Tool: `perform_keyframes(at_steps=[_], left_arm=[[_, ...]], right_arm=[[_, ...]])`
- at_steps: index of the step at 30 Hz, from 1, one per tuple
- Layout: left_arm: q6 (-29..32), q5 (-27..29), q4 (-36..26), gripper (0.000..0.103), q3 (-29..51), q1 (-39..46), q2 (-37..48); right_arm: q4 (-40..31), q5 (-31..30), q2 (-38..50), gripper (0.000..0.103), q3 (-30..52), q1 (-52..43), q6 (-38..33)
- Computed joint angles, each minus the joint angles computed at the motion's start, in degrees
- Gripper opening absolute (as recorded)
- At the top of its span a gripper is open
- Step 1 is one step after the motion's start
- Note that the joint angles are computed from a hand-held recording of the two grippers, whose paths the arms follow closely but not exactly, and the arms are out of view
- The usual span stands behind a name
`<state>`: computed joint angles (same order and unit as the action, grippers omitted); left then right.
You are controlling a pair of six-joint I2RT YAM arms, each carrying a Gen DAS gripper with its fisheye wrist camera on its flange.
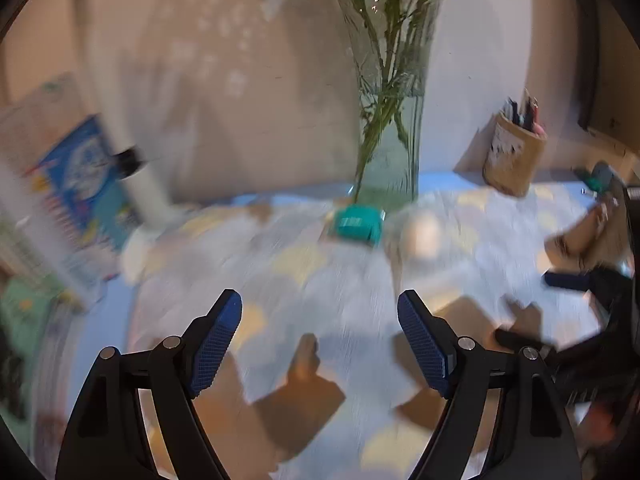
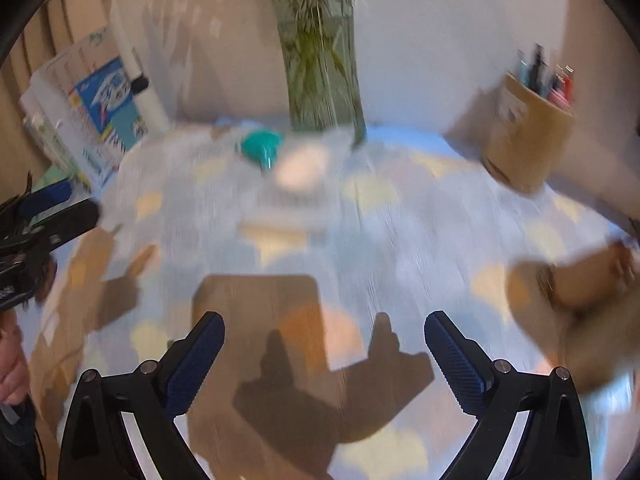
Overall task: Organize soft objects
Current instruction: 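Grasp the teal wrapped item with the left tool while the right tool grasps the white plastic bag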
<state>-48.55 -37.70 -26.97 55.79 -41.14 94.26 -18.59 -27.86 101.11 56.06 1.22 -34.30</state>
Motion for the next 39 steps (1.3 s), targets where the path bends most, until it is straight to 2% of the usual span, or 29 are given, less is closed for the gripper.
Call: perform_keyframes(at_steps=[2, 3, 4, 5, 7, 12, 15, 16, 17, 18, 19, 23, 30, 34, 39], left_arm=[[6.5, 6.5, 11.1, 0.079, -1.2, 6.8, 2.9], [8.3, 8.6, 14.1, 0.077, -0.8, 9.2, 5.0], [9.1, 10.2, 15.9, 0.077, -0.4, 10.5, 6.8], [11.4, 13.2, 18.5, 0.077, 0.4, 12.7, 9.2], [14.5, 16.5, 21.6, 0.076, 1.4, 14.6, 11.9], [18.3, 22.2, 26.3, 0.075, 3.2, 18.1, 16.2], [20.4, 22.1, 25.7, 0.075, 5.5, 18.1, 18.8], [20.9, 21.3, 25.5, 0.073, 6.3, 17.8, 19.7], [21.2, 21.7, 25.2, 0.067, 7.0, 18.1, 20.3], [21.1, 22.8, 25.2, 0.056, 7.6, 18.4, 20.9], [20.4, 23.5, 25.1, 0.052, 8.0, 18.5, 21.4], [21.2, 19.1, 24.6, 0.046, 8.8, 16.4, 22.2], [19.5, 19.3, 25.5, 0.045, 2.9, 12.7, 14.6], [17.3, 16.4, 23.2, 0.045, 1.0, 7.4, 9.9], [12.7, 12.1, 19.8, 0.045, 1.6, -1.8, 5.5]], right_arm=[[2.0, -1.8, 4.3, 0.1, 3.7, 2.7, 5.0], [3.4, -1.8, 5.7, 0.1, 4.6, 3.8, 6.8], [5.0, -1.1, 6.9, 0.098, 5.5, 5.3, 8.6], [6.4, -0.4, 8.4, 0.088, 6.4, 6.7, 9.7], [5.7, 0.6, 11.8, 0.078, 10.2, 9.1, 10.2], [5.5, 1.7, 18.1, 0.078, 16.7, 12.0, 14.4], [7.2, 3.2, 18.6, 0.075, 17.0, 13.1, 15.5], [7.6, 3.6, 18.5, 0.066, 16.8, 13.3, 15.3], [8.1, 4.1, 18.3, 0.062, 16.3, 13.4, 15.1], [8.9, 4.3, 17.9, 0.06, 15.6, 13.4, 15.2], [9.0, 3.9, 17.8, 0.056, 15.4, 13.2, 15.4], [8.0, 0.5, 18.1, 0.042, 16.0, 11.3, 15.9], [6.8, -1.5, 12.9, 0.039, 11.5, 8.1, 13.7], [5.7, -4.1, 5.2, 0.039, 5.6, 5.0, 11.7], [-0.1, -9.1, -4.9, 0.039, -0.7, -2.5, 6.6]])
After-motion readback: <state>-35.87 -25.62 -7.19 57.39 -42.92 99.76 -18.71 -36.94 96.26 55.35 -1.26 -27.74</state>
